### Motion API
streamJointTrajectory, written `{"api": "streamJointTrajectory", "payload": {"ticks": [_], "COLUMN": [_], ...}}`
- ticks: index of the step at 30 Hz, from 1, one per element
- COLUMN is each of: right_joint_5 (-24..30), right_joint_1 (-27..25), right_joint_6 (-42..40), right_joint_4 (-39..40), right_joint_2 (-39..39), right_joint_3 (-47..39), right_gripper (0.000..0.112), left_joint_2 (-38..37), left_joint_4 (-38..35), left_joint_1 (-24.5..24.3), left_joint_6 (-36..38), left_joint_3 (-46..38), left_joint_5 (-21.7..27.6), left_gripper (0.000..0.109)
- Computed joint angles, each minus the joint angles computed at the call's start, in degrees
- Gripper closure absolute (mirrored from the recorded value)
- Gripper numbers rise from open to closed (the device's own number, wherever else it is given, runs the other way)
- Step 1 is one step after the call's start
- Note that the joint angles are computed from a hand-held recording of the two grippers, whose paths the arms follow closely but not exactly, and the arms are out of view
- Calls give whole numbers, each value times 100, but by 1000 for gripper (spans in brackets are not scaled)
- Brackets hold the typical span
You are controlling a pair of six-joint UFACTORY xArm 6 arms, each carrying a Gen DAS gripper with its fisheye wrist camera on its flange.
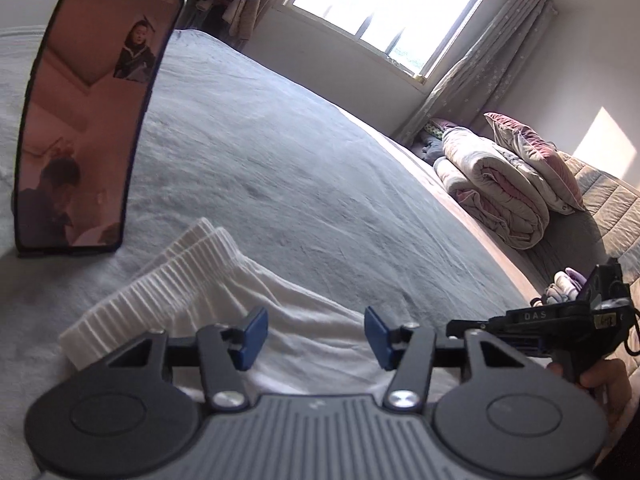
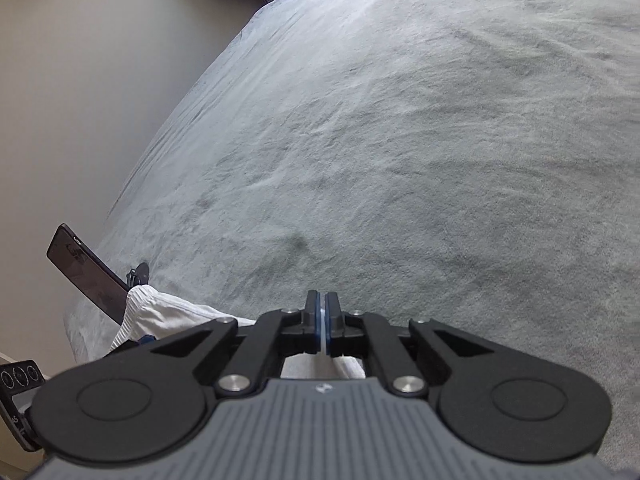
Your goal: Fold clothes
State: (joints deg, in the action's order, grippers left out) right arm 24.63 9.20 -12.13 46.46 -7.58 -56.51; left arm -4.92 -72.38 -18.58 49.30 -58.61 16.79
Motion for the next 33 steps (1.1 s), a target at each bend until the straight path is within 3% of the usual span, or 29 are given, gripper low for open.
{"api": "streamJointTrajectory", "payload": {"ticks": [1,2,4,8,12,14,15,23,27,33], "right_joint_5": [-24,21,168,407,625,651,659,870,1052,1170], "right_joint_1": [13,8,8,-46,-189,-257,-297,-651,-832,-984], "right_joint_6": [87,165,287,275,456,513,526,471,229,-521], "right_joint_4": [-140,-248,-482,-563,-1052,-1265,-1348,-1857,-1884,-1560], "right_joint_2": [8,32,68,-78,-465,-756,-929,-2391,-3075,-3960], "right_joint_3": [-22,-64,-154,-159,70,307,456,1589,2069,2732], "right_gripper": [111,111,111,99,96,74,72,72,74,84], "left_joint_2": [58,132,265,215,84,76,74,93,196,450], "left_joint_4": [336,765,953,871,381,260,272,715,1127,1822], "left_joint_1": [-3,-7,37,66,89,99,90,-316,-586,-949], "left_joint_6": [-234,-567,-751,-780,-337,-160,-120,196,142,-254], "left_joint_3": [4,19,-31,-65,-75,-112,-125,-226,-312,-543], "left_joint_5": [-241,-462,-566,-448,-76,199,287,717,665,467], "left_gripper": [57,66,75,67,59,58,58,55,54,55]}}
